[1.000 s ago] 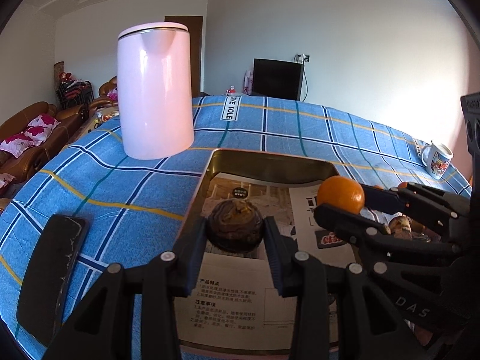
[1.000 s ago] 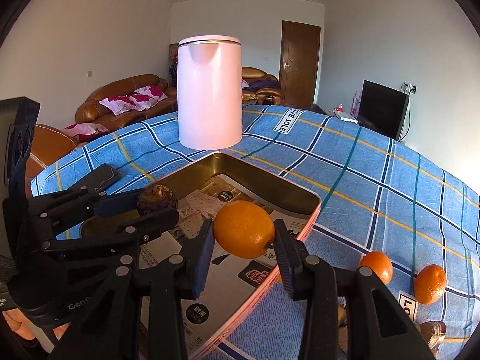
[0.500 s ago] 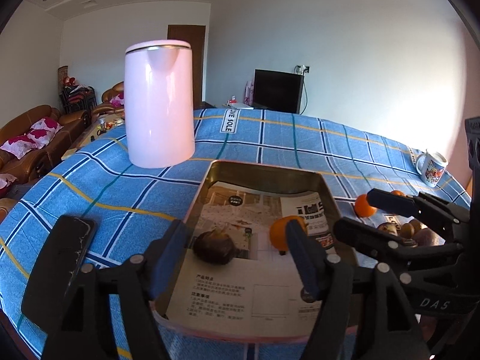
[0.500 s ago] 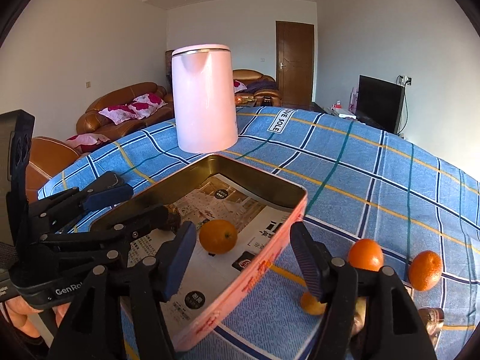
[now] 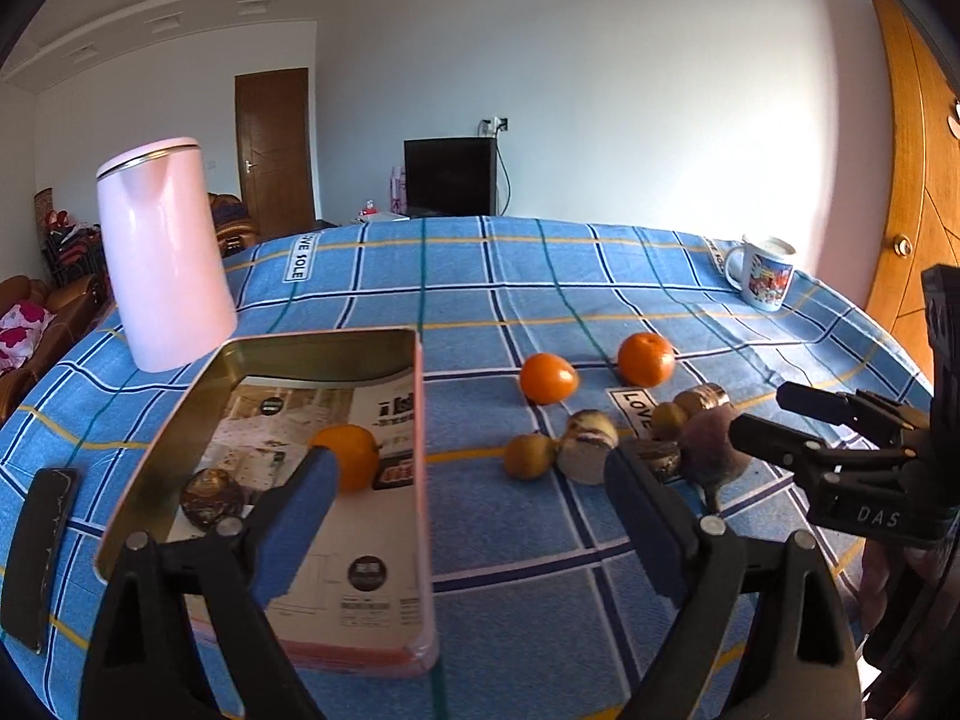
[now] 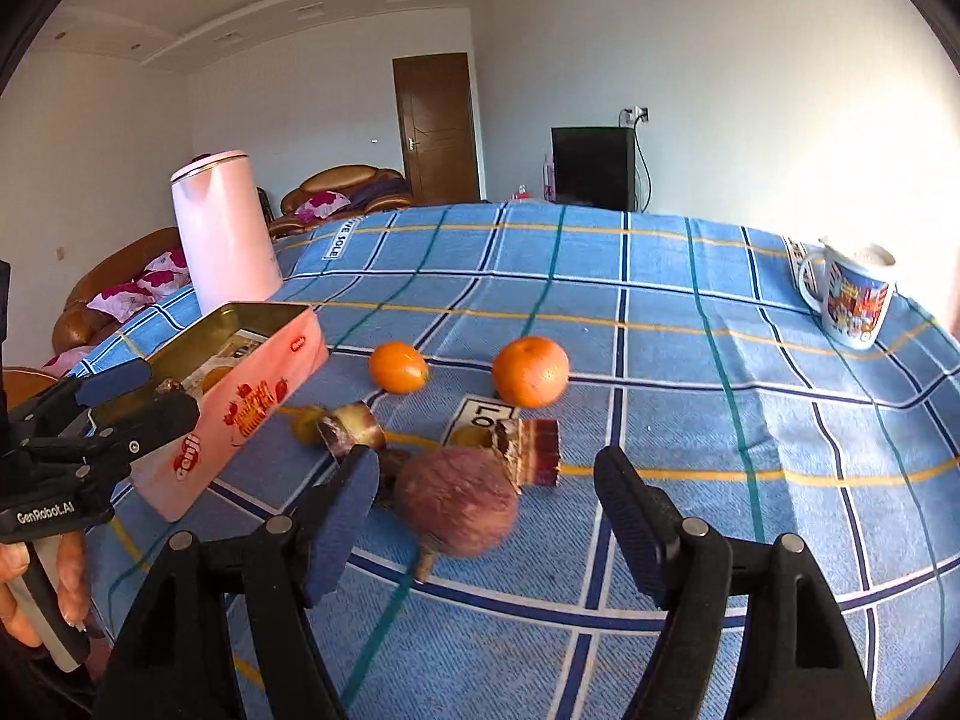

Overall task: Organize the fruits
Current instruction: 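Release the brown fruit into the tin with the left tool while the right releases the tangerine, then grasp the purple onion with the right tool while the left tool grasps another dark brown fruit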

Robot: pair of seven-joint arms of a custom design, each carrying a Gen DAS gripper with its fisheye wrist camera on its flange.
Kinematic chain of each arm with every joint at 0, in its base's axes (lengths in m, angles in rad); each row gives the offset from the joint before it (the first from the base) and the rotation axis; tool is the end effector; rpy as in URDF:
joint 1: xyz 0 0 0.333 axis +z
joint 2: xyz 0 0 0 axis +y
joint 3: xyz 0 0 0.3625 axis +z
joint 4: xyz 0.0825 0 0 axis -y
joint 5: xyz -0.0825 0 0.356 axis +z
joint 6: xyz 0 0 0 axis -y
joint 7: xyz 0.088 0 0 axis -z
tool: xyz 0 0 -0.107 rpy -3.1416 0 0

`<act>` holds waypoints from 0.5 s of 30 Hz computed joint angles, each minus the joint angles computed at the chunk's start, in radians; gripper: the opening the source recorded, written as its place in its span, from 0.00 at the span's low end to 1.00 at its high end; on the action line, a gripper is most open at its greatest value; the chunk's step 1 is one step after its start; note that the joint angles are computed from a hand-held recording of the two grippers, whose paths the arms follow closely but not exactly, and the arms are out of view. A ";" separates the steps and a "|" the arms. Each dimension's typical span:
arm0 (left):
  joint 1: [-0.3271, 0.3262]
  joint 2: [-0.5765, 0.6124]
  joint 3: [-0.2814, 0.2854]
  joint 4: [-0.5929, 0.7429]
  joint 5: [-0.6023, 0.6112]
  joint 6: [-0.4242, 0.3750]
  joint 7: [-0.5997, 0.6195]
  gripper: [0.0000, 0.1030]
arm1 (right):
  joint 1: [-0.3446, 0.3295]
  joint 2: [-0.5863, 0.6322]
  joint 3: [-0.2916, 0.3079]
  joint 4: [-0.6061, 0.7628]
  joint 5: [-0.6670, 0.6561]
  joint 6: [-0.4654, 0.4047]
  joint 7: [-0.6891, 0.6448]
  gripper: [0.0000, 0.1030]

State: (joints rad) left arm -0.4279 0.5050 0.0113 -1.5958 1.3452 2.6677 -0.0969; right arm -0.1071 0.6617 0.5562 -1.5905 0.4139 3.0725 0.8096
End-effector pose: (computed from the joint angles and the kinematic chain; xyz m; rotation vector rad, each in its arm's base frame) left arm 0.6430 -0.3177 0.4387 -1.7209 1.4622 -0.8244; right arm 0.7222 0.1891 0.4351 -1.9422 1.0890 -0.4807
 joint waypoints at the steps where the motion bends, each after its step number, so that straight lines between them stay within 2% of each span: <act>1: -0.002 0.010 -0.006 0.013 -0.012 -0.009 0.023 0.90 | -0.004 0.006 0.002 0.008 0.001 -0.019 0.003 0.73; 3: -0.007 0.031 -0.012 0.040 -0.039 -0.018 0.067 0.90 | -0.001 0.015 -0.005 0.026 0.009 -0.060 0.003 0.73; 6: -0.020 0.053 -0.008 0.072 -0.074 -0.015 0.116 0.90 | 0.026 0.018 -0.049 0.057 0.029 -0.143 0.011 0.73; 8: -0.030 0.067 -0.003 0.089 -0.100 -0.018 0.147 0.90 | 0.054 0.017 -0.091 0.076 0.035 -0.183 0.015 0.73; 11: -0.034 0.088 0.004 0.110 -0.148 0.002 0.193 0.90 | 0.089 0.033 -0.144 0.139 0.045 -0.298 0.029 0.73; 12: -0.040 0.094 0.009 0.116 -0.160 0.001 0.205 0.90 | 0.095 0.038 -0.153 0.155 0.056 -0.323 0.025 0.69; 13: -0.045 0.098 0.015 0.121 -0.171 0.002 0.216 0.90 | 0.093 0.042 -0.152 0.164 0.074 -0.343 0.013 0.60; 15: -0.054 0.104 0.026 0.127 -0.185 0.011 0.230 0.90 | 0.079 0.048 -0.136 0.176 0.119 -0.380 -0.036 0.52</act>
State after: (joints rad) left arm -0.4816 0.6089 0.0374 -1.4686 1.1602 2.6785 0.1326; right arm -0.0283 0.7101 0.4198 -1.4144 0.5334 2.6930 0.7736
